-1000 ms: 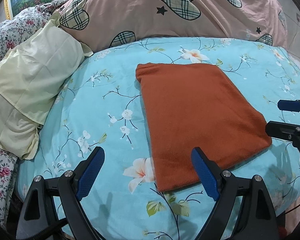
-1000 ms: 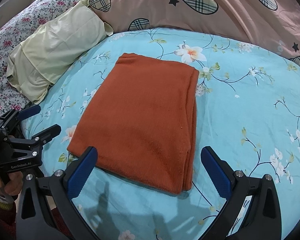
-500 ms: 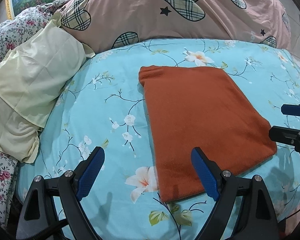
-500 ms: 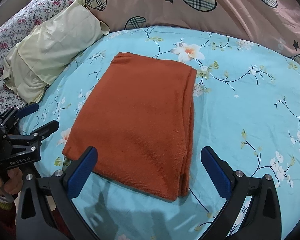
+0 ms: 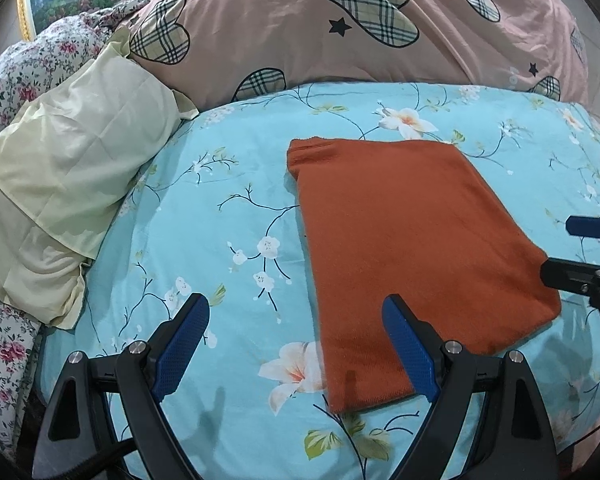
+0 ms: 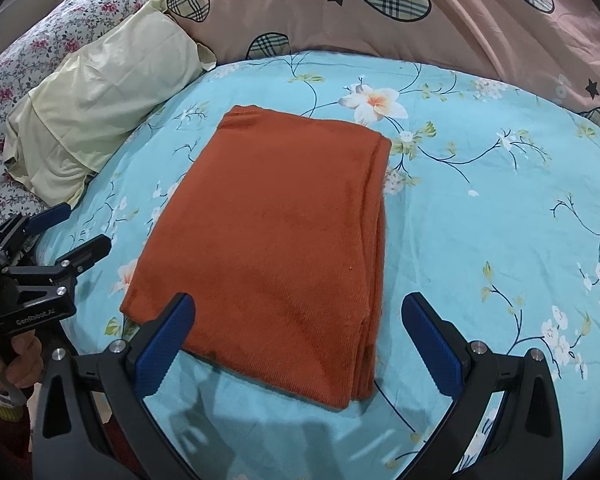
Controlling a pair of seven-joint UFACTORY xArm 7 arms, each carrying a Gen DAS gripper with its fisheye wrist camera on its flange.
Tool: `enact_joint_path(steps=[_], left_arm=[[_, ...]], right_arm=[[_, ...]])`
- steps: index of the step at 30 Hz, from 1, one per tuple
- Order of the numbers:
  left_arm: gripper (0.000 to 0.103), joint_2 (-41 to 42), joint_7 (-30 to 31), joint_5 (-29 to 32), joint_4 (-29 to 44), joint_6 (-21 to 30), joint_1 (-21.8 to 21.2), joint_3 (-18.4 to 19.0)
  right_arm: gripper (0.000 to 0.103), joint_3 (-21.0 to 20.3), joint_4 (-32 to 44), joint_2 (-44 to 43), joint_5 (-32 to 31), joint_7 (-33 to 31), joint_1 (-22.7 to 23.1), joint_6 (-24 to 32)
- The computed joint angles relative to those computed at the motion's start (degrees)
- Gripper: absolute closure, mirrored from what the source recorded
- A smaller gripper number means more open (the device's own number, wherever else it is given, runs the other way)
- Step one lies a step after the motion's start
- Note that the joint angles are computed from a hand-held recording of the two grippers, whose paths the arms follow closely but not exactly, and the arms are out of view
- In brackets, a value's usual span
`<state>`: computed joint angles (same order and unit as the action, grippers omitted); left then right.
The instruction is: Fold small clothes
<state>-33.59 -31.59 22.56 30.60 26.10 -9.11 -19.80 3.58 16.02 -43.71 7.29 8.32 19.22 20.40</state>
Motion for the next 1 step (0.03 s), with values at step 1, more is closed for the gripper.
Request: enact_joint_path(steps=[1], left_arm=[[0.014, 0.04, -0.25, 0.12, 0.06, 0.16, 0.20, -0.18]], right_arm=[[0.000, -0.24, 0.17, 0.60, -0.01, -0.19, -0.01, -0.23]])
